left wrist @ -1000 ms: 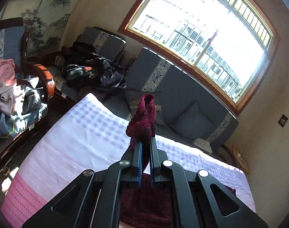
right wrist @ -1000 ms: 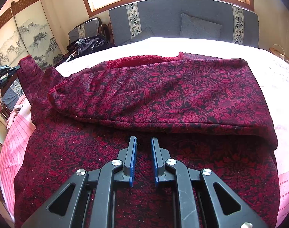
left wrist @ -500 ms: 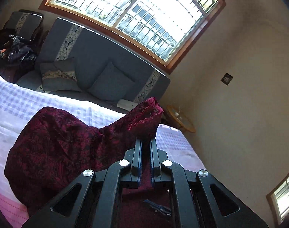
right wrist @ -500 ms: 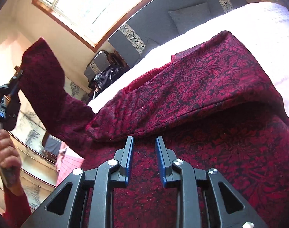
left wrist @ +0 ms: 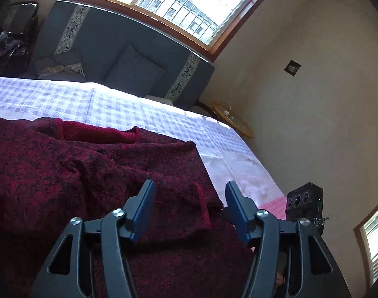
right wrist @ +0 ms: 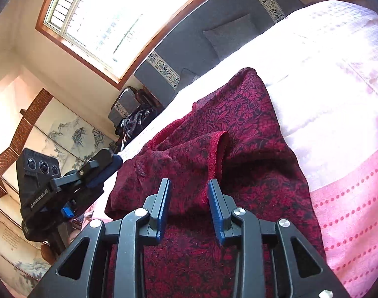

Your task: Fold small clothes

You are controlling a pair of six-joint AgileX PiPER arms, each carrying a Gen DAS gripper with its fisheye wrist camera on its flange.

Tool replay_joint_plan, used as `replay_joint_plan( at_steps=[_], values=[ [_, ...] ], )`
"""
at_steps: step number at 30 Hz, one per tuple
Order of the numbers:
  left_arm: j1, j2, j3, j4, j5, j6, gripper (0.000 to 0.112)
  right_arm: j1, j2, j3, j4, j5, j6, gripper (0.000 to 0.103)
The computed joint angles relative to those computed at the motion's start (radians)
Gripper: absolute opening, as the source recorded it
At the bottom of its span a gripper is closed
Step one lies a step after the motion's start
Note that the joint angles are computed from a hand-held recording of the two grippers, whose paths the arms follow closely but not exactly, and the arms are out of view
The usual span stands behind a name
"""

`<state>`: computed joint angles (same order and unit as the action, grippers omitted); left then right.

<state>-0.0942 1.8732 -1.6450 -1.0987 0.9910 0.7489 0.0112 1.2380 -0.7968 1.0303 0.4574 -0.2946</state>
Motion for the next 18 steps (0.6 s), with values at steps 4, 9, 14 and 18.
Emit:
replay_joint_plan(
  at_steps=[4,9,14,18],
  values=[
    [0.154,-0.151,0.239,-0.074,-0.082,0.205,0.085,-0.030,0.065,-0.112,-0.177,0.052,0.114,0.032],
    [0.300,-0.213,0.448,-0.155,-0.204,0.419,0.085,-0.032,0.213,-0.290,-0.381,0.146,0.250,0.032],
    [0.368,-0.175,0.535,-0.227,-0.194,0.496,0.085,0.052,0.350,-0.439,-0.562,0.211,0.406,0.024],
    [0.368,-0.186,0.564,-0.276,-0.223,0.528,0.085,0.110,0.375,-0.506,-0.706,0.241,0.524,0.007]
  ],
)
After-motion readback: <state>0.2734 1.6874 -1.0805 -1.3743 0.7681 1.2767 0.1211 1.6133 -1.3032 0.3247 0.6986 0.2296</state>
